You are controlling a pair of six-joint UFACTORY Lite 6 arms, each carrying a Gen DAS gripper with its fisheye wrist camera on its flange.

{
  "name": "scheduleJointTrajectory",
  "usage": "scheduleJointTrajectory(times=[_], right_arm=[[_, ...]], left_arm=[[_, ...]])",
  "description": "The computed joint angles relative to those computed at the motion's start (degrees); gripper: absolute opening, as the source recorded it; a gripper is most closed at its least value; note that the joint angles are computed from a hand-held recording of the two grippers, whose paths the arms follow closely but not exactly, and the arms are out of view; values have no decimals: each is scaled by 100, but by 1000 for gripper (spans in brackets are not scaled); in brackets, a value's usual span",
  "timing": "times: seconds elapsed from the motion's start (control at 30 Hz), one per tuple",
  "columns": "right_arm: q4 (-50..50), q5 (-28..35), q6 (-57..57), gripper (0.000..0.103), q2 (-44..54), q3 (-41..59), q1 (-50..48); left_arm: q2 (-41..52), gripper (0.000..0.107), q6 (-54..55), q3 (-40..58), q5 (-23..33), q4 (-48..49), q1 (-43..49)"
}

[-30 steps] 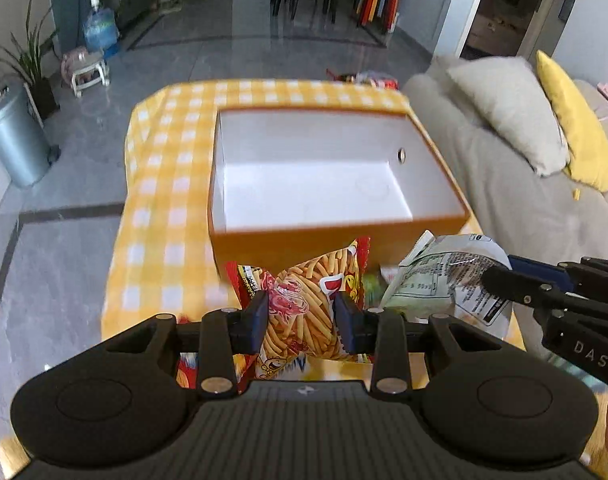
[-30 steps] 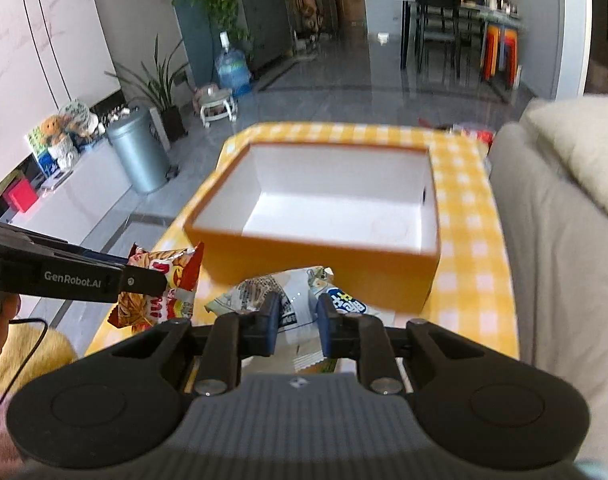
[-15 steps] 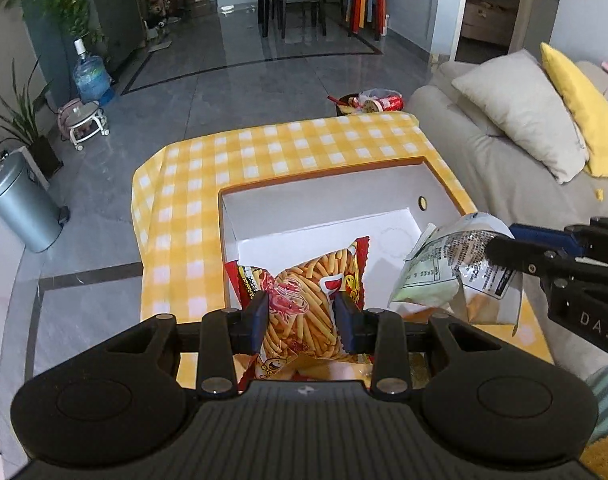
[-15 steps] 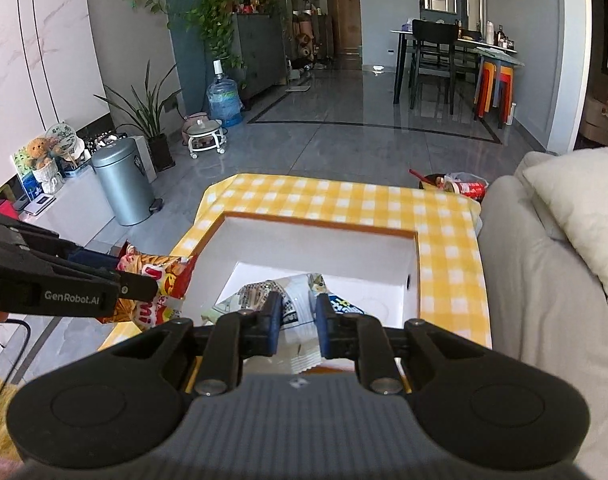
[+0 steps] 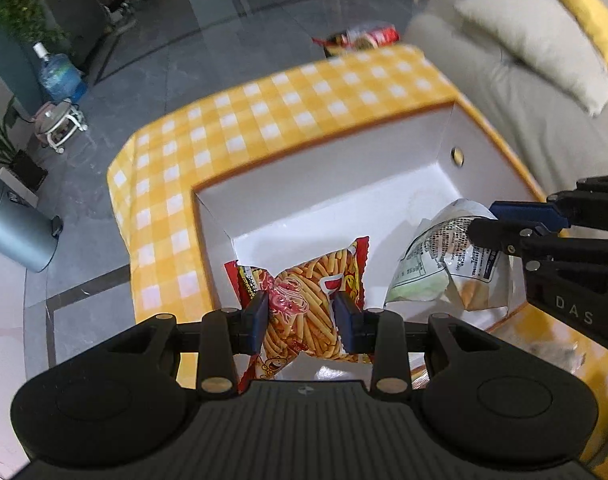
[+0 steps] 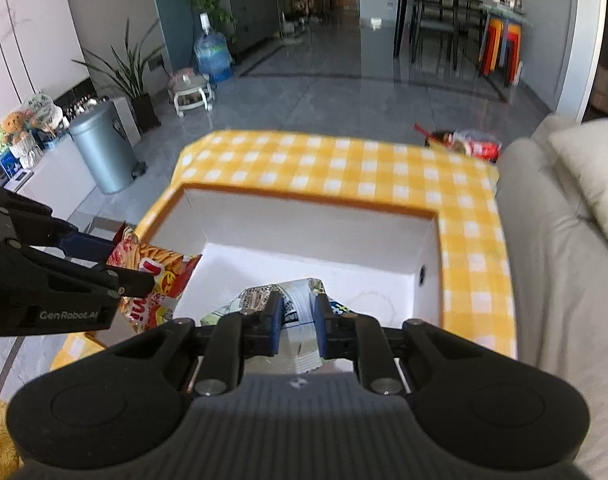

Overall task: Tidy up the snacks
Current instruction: 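Carry both bags over the orange box and lower them inside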

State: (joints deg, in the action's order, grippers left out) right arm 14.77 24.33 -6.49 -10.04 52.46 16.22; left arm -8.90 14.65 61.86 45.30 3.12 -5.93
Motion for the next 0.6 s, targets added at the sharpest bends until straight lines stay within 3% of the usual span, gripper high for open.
scheduleJointTrajectory(times=[0.3,0.6], right_arm=[[1019,-95,-817,13,1118,132,-174],[1523,371,-1191,12,1720,422,-222]], left_arm=[[825,40,-366,-88,-163,649,-288],[1269,38,-577,-81,-1,901,-473]])
